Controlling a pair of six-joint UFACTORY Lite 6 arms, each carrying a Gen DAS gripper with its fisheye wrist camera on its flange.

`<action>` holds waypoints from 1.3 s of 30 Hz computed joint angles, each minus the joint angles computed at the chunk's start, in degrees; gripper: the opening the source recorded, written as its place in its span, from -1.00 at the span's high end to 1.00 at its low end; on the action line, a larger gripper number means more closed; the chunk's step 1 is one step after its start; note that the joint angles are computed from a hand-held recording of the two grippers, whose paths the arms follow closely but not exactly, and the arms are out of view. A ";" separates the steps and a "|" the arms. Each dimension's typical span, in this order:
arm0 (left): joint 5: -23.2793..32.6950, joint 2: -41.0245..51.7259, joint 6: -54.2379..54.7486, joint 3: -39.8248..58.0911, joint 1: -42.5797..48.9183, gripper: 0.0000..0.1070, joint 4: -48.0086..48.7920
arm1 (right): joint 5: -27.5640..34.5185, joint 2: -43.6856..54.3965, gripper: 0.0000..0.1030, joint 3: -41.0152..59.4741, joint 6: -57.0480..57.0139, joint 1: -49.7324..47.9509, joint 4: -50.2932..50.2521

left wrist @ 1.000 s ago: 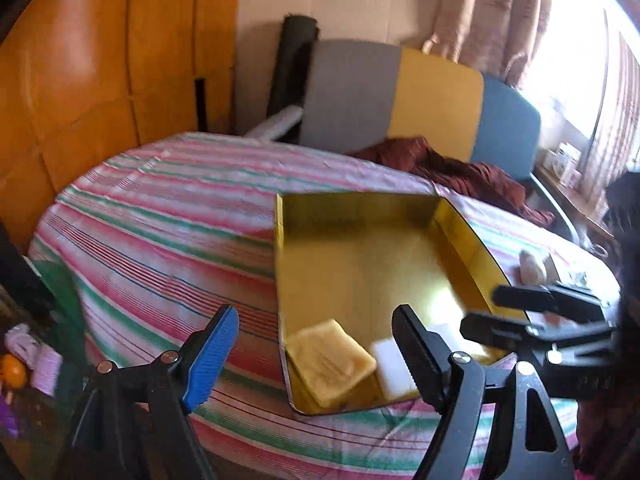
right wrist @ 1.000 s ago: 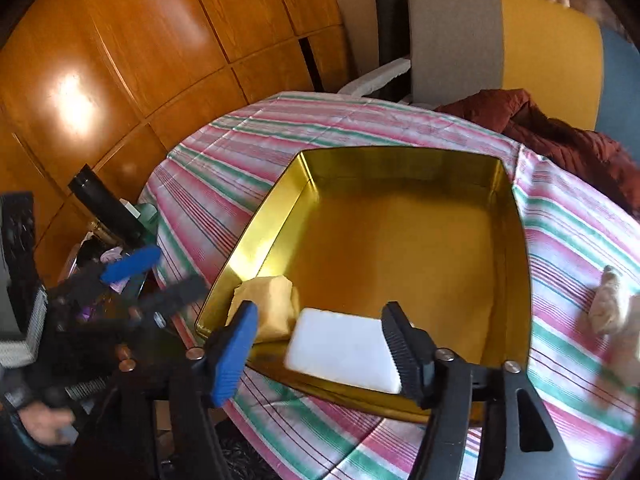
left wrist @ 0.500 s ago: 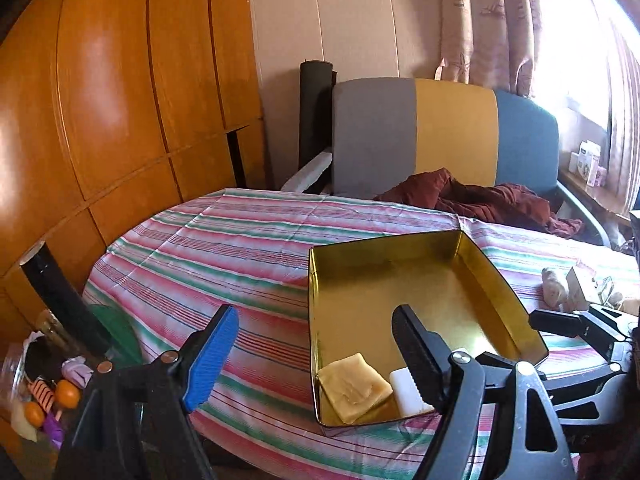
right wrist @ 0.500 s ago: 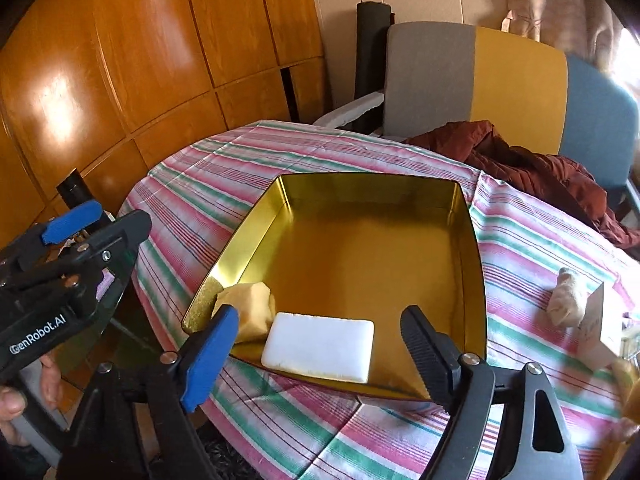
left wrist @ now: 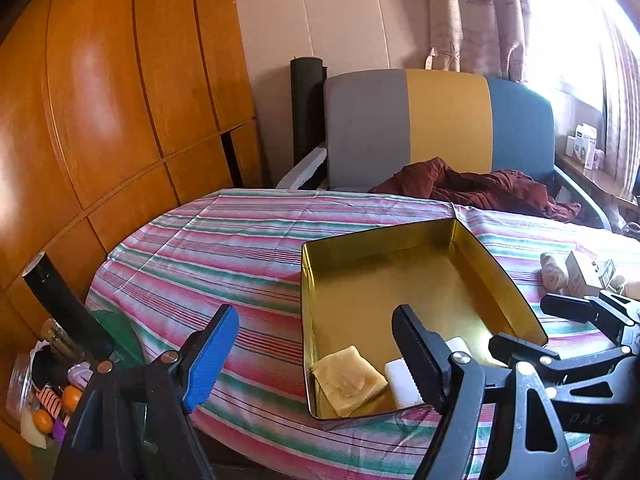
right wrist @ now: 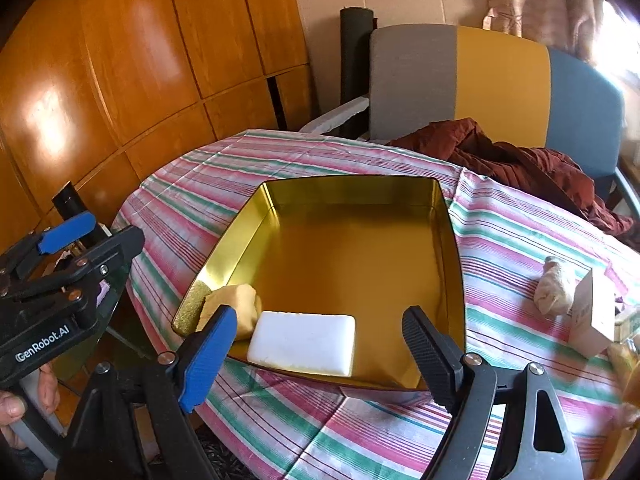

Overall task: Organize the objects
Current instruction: 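Move both tools back toward the cluster of items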

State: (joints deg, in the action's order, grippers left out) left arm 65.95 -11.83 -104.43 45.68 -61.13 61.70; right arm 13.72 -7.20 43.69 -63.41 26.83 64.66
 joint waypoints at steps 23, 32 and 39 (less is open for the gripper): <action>-17.81 5.66 6.29 5.58 6.38 -0.47 -2.22 | 5.41 4.37 -0.69 -5.02 -14.23 -25.67 9.26; -28.98 16.59 15.38 17.49 8.96 -0.47 -5.74 | 7.24 8.74 -0.69 -2.58 -14.31 -38.52 3.41; -37.41 31.36 32.33 35.05 10.95 -0.47 -17.57 | 9.15 11.48 -0.72 4.92 -7.97 -44.55 -6.05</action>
